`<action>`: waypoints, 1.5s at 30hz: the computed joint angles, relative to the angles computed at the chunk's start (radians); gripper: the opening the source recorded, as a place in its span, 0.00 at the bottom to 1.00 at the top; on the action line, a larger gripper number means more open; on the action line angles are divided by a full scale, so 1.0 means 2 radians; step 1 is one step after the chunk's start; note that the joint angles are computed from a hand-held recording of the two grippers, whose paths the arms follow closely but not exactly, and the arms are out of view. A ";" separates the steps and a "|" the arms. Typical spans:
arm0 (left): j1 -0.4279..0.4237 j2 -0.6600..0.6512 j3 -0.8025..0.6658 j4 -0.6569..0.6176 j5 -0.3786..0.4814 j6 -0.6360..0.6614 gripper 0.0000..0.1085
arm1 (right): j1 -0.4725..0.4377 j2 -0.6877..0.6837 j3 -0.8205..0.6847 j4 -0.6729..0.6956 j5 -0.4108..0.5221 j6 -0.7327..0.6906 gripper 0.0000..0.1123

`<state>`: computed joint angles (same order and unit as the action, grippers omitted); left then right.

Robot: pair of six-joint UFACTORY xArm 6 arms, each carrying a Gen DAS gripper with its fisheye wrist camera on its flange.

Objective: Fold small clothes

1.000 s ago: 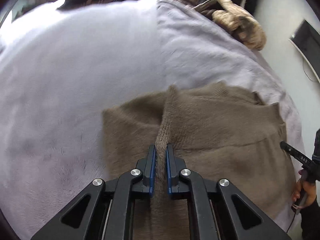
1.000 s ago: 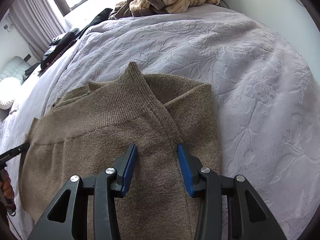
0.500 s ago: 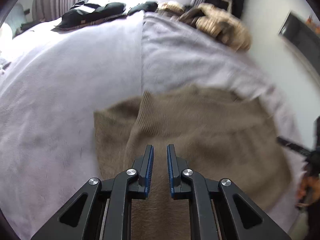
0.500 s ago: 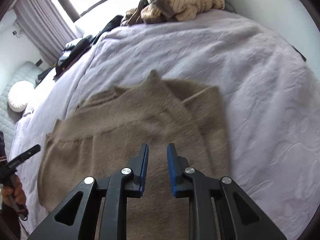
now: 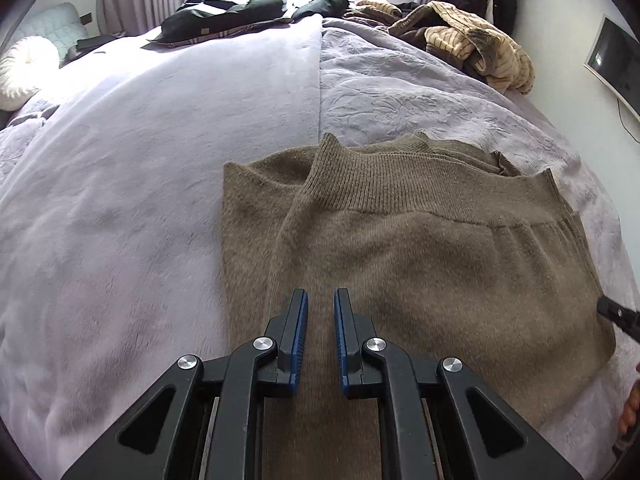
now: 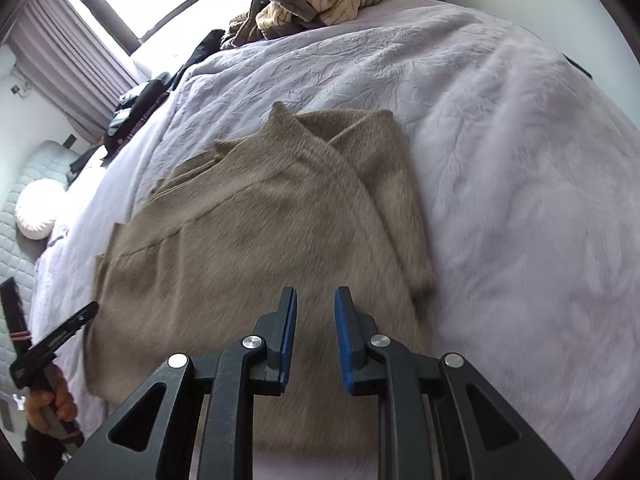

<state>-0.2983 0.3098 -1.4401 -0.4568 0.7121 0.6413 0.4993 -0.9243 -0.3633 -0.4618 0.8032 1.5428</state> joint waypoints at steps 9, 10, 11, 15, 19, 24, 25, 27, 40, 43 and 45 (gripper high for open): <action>0.005 -0.060 0.070 0.017 -0.028 -0.003 0.13 | 0.100 0.015 -0.021 -0.030 0.023 0.097 0.20; 0.007 -0.066 0.076 0.015 -0.027 -0.001 0.13 | 0.107 0.019 -0.023 -0.033 0.024 0.105 0.20; 0.009 -0.071 0.081 0.013 -0.026 0.002 0.13 | 0.115 0.023 -0.026 -0.036 0.024 0.114 0.20; 0.014 -0.096 0.108 0.011 -0.032 0.008 0.13 | 0.139 0.043 -0.036 -0.039 0.020 0.137 0.20; 0.022 -0.117 0.130 0.006 -0.034 0.017 0.13 | 0.156 0.069 -0.046 -0.037 0.010 0.144 0.21; 0.032 -0.133 0.151 0.020 -0.035 0.008 0.59 | 0.170 0.107 -0.061 -0.035 -0.018 0.154 0.23; 0.034 -0.139 0.162 0.020 -0.047 0.006 0.95 | 0.172 0.115 -0.065 -0.034 -0.023 0.155 0.23; 0.035 -0.157 0.187 0.001 -0.085 0.026 0.95 | 0.176 0.130 -0.074 -0.033 -0.030 0.154 0.23; 0.055 -0.162 0.200 0.043 -0.097 0.012 0.95 | 0.183 0.216 -0.122 -0.027 -0.088 0.144 0.36; 0.062 -0.156 0.193 0.035 -0.080 0.017 0.95 | 0.181 0.231 -0.126 -0.022 -0.110 0.144 0.36; 0.068 -0.151 0.185 0.021 -0.061 0.023 0.95 | 0.179 0.239 -0.125 -0.020 -0.128 0.146 0.36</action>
<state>-0.1623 0.0075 -1.0701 -0.4154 0.5904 0.6876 0.8564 -0.4471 -0.6130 -0.5013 0.5465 1.8353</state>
